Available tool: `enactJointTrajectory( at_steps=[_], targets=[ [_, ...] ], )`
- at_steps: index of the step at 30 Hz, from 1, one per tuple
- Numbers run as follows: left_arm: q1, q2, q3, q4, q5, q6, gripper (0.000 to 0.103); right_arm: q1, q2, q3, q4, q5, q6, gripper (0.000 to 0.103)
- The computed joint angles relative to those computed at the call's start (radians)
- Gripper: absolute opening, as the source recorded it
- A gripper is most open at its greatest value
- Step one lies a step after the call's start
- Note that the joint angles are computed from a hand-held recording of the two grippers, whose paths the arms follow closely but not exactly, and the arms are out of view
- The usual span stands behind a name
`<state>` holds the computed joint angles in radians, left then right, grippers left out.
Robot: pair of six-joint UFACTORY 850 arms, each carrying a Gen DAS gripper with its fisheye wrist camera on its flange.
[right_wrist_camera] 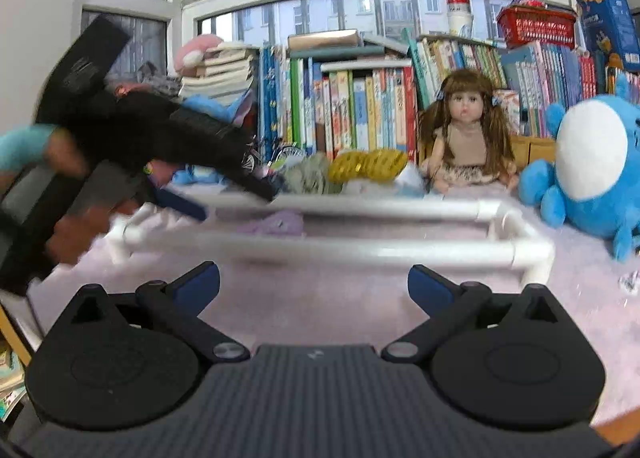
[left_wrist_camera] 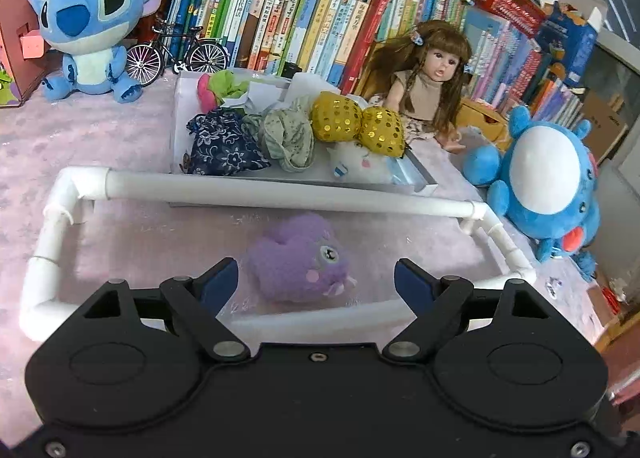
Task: Organize soft objects
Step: 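Grasp the purple plush with the left gripper while the right moves to the beige block, then lift the purple plush with the left gripper while the right grasps the beige block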
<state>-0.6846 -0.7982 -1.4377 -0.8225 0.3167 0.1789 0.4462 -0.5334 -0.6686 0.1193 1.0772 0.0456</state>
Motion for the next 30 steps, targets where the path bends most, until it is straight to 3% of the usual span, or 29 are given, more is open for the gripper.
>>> enactJointTrajectory(
  at_steps=[5,14,19,23,30],
  targets=[
    [-0.018,-0.075,-0.122,-0.386,0.015,0.371,0.087,0.036,-0.024,0.008,0.034,0.012,0.022,0.103],
    [-0.022,-0.180,-0.287,-0.826,0.009,0.843,0.087,0.071,-0.050,0.008,0.024,0.005,0.013,0.098],
    [-0.013,-0.196,-0.311,-0.934,-0.001,0.932,0.081,0.087,-0.059,0.000,0.023,-0.006,-0.015,0.091],
    [0.004,-0.198,-0.309,-1.003,-0.058,0.959,0.062,0.096,-0.063,-0.005,0.027,-0.013,-0.037,0.086],
    [0.015,-0.178,-0.273,-0.878,-0.107,0.819,0.059,0.102,-0.064,-0.008,0.030,-0.012,-0.049,0.075]
  ],
)
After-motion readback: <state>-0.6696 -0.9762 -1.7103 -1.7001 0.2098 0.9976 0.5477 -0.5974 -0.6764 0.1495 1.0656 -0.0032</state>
